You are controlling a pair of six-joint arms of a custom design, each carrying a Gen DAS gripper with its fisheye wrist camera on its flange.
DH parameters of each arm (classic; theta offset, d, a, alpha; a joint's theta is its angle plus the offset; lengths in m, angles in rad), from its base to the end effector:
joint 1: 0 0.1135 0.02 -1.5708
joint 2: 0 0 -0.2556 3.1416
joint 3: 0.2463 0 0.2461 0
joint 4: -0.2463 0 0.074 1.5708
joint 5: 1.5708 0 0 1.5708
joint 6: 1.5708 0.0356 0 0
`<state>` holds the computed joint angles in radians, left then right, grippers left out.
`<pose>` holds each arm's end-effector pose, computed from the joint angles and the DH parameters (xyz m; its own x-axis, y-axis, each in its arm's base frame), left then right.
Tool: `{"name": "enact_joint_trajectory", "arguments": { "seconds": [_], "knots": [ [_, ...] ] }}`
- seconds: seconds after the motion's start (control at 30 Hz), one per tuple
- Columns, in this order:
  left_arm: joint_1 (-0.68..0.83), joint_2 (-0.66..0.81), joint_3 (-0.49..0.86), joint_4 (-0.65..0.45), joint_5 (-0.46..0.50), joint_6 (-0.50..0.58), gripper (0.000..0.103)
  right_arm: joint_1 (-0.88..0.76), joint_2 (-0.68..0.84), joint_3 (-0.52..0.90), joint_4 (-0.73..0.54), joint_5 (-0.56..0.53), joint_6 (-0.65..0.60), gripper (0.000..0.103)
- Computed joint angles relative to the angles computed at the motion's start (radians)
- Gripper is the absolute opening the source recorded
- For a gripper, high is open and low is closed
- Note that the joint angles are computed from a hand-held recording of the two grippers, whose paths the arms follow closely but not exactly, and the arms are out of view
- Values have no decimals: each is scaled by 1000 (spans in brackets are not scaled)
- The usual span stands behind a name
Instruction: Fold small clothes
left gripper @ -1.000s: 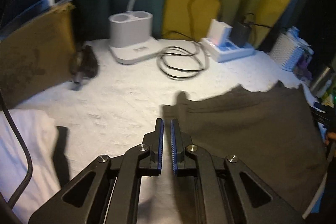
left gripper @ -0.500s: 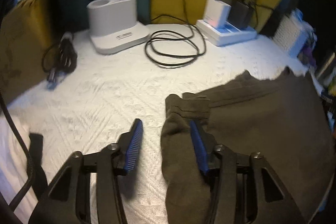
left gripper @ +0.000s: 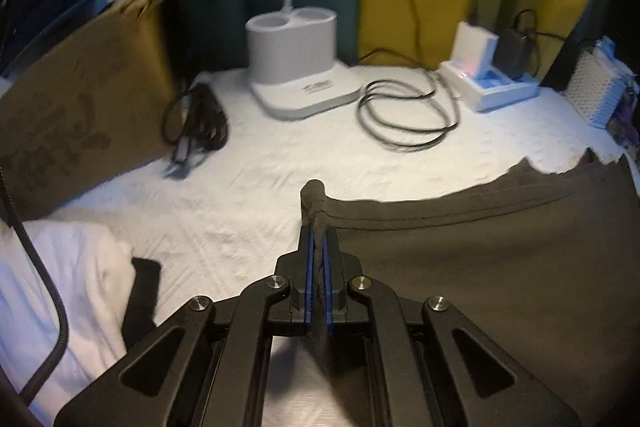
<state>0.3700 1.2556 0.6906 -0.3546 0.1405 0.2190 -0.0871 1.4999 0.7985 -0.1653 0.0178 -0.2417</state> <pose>0.2262 0.0824 0.1925 -0.7844 -0.0735 -0.6159 -0.1111 0.9935 0.0230 0.2927 -0.0262 0.1768 -0.7608 -0.1738 -0.6253 -0.0861 0.9820 -0.1681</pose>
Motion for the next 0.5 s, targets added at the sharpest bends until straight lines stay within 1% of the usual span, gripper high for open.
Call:
{"name": "enact_joint_trajectory", "arguments": {
  "seconds": [0.03,0.07,0.1,0.13,0.17,0.23,0.3,0.33,0.4,0.5],
  "knots": [
    [7,12,3,-4,3,-1,3,-1,2,2,-1,2,2,77],
    [20,24,14,-24,20,-10,5,0,3,4,-3,4,2,78],
    [31,29,26,-47,35,-20,6,2,2,4,-3,7,2,78],
    [44,28,35,-69,52,-18,6,4,0,4,-4,13,1,78],
    [60,14,41,-96,68,-15,8,7,-2,5,-8,20,-1,78],
    [97,-32,34,-132,105,2,19,15,-10,10,-26,39,-6,78],
    [140,-80,28,-183,157,25,39,13,-34,7,-46,38,-10,78],
    [166,-108,25,-216,188,39,43,10,-54,0,-53,34,-12,78],
    [236,-160,25,-314,268,97,45,2,-97,-15,-69,27,-17,78],
    [300,-257,5,-439,316,182,45,-16,-171,-43,-101,13,-26,78]
  ]
}}
